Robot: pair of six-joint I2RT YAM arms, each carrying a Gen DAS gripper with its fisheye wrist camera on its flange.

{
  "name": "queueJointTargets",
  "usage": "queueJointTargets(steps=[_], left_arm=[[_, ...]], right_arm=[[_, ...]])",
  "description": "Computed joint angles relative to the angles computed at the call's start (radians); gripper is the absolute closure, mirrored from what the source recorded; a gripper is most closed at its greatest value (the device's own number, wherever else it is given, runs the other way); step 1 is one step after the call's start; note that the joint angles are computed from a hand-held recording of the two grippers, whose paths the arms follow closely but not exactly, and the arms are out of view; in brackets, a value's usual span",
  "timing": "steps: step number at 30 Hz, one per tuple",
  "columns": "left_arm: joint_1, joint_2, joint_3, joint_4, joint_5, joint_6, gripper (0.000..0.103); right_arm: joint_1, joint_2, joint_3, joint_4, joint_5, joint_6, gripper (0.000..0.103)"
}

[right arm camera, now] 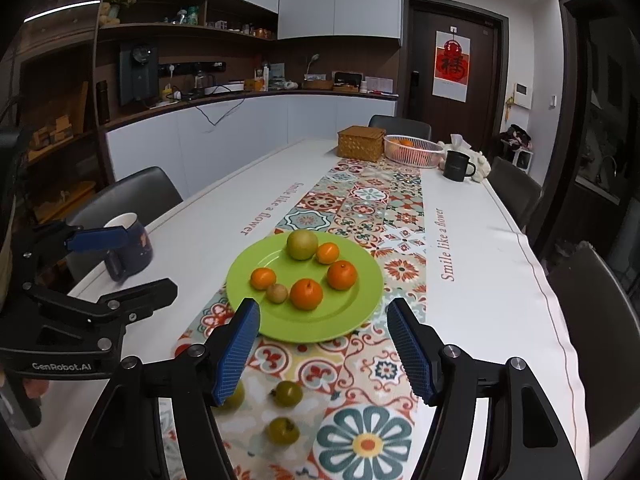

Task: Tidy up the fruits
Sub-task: 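Withdraw both open tools from the plate toward the remaining loose fruit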

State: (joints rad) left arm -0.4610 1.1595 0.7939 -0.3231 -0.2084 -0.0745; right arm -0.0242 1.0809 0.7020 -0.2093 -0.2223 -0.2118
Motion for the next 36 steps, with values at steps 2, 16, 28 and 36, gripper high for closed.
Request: queueJointTargets(steps=[2, 16, 28, 36], left_arm=[[-0.019, -0.033, -0.025, -0.008, -0.008, -0.012, 0.018], [-0.122, -0.15, -0.168, 0.009, -0.028, -0.063, 0.019], [-0.123, -0.031, -0.197, 0.05, 0.009, -0.087, 0.022], [-0.07, 0.1, -0.17, 0.067, 0.117, -0.151, 0.029]], right_arm=[[-0.004, -0.034, -0.02, -0.011, -0.006, -0.004, 0.036], [-0.015, -0.189, -0.141, -0.076, -0.038, -0.051, 0.036], [-0.053, -0.058, -0.204, -0.024, -0.074, -0.085, 0.036], [-0.052, 0.114, -0.206, 0.05, -0.083, -0.084, 0.043]])
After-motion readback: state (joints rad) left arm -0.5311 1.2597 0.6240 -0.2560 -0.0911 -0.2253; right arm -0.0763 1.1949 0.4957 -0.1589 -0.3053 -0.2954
